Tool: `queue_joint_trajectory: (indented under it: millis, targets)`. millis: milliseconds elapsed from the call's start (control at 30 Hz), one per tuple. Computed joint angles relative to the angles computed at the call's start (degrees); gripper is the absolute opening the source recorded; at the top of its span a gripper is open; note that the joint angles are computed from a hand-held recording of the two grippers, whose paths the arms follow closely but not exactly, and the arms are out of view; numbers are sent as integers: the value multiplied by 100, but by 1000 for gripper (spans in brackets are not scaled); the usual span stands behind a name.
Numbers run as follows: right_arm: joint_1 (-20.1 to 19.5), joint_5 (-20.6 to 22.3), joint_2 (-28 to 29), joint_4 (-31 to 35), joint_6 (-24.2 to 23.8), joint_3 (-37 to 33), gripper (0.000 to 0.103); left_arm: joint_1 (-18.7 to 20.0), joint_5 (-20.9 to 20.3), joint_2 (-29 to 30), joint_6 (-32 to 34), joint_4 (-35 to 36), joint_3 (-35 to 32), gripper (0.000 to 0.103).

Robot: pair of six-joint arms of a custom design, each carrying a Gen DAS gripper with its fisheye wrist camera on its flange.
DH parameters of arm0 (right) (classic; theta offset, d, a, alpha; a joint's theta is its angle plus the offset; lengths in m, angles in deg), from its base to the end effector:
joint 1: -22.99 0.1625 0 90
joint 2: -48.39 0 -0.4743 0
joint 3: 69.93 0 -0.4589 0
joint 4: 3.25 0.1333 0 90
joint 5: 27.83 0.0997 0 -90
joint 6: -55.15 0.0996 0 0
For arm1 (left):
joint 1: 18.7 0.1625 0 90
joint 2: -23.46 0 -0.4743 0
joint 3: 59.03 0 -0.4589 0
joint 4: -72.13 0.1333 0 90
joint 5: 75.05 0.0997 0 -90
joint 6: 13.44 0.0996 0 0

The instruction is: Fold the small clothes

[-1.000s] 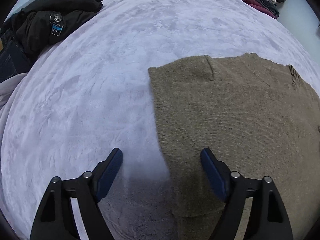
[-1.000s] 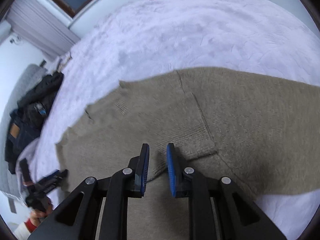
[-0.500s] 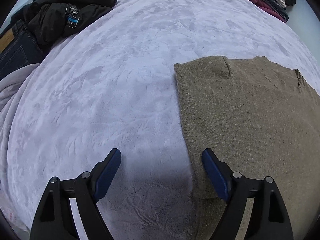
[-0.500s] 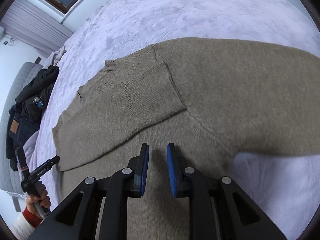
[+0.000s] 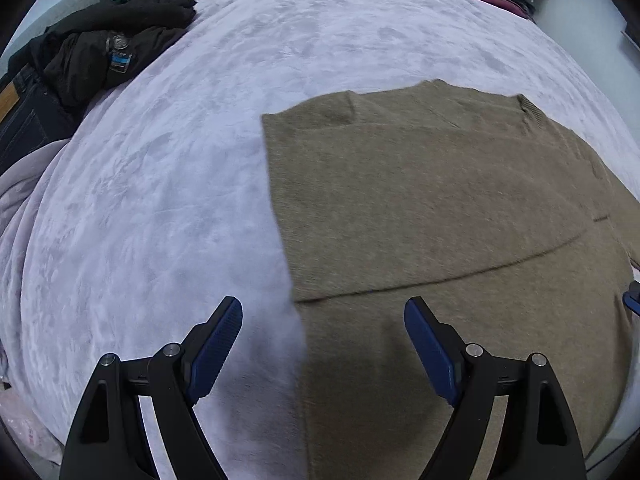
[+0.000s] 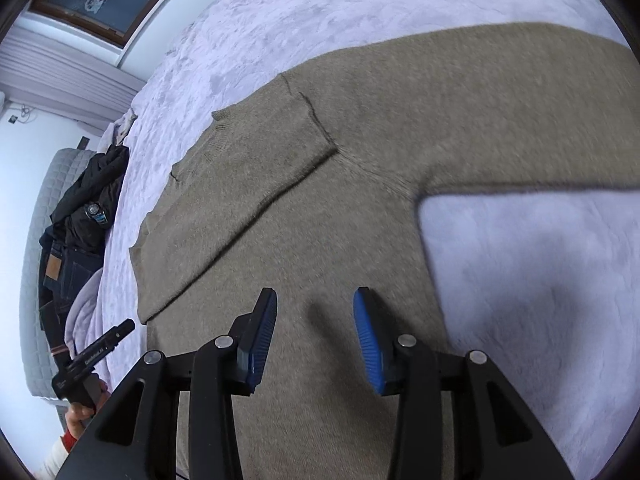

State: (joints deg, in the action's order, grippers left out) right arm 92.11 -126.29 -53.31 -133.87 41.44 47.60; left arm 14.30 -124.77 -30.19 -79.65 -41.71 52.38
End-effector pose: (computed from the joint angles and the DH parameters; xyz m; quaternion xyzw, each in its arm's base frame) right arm -0.0592 -0.4881 0.4541 -0.0767 -0.9711 0.1830 0.1324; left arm -0.3672 -0.4742 0.0377 0.0280 0.9032 -0.1595 0.3975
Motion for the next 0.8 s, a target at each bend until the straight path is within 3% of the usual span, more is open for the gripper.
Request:
queue_joint_trajectory:
  millis: [400, 700, 800]
  targets:
    - [-699, 442, -438, -80, 171, -19, 43, -324, -726, 1473, 1358, -843, -1238, 84]
    - [-1711, 1098, -680, -593, 748, -406, 44, -357, -984, 2490, 1933, -1155, -2398, 84]
    - [-2168, 1572, -724, -782, 1131, -543, 44, -345, -1015, 2780, 2061, -1184, -2778, 84]
